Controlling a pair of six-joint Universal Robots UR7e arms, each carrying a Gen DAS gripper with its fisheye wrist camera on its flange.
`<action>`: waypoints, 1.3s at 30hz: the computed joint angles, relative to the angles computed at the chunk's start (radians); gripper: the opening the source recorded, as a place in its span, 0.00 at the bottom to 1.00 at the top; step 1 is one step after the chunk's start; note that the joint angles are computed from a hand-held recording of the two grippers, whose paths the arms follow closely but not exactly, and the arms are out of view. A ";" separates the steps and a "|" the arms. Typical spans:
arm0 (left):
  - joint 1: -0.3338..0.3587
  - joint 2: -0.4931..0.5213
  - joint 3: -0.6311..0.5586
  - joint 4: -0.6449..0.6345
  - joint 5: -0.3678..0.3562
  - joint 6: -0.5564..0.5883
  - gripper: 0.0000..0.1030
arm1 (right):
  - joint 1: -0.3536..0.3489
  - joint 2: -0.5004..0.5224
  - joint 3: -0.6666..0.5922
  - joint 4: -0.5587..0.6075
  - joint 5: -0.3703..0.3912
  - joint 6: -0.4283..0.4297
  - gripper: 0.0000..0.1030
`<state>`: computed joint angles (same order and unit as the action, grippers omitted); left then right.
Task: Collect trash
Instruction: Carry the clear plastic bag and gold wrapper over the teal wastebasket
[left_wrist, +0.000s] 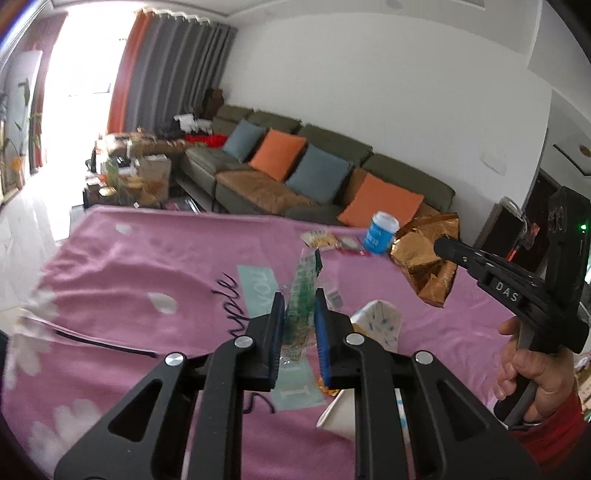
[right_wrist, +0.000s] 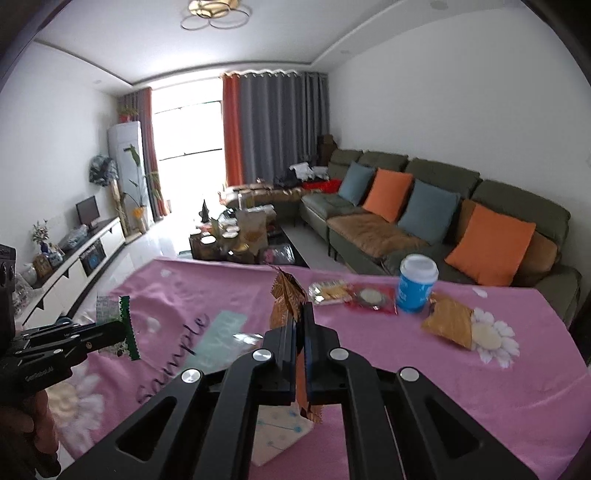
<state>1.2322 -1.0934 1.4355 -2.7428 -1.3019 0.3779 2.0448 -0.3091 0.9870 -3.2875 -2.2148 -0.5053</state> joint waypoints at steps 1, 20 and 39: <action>-0.003 -0.013 0.010 -0.007 0.004 0.001 0.16 | 0.007 -0.002 0.005 -0.007 0.006 -0.004 0.02; -0.095 -0.337 0.307 -0.288 0.223 0.059 0.16 | 0.100 0.037 -0.020 0.092 0.239 -0.012 0.02; -0.242 -0.639 0.524 -0.481 0.614 0.162 0.16 | 0.166 0.187 -0.261 0.379 0.430 -0.019 0.02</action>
<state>0.9901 -1.7323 1.9592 -3.2235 -0.6879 0.5400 2.2112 -0.1226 0.7262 -2.9083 -1.7849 -0.5242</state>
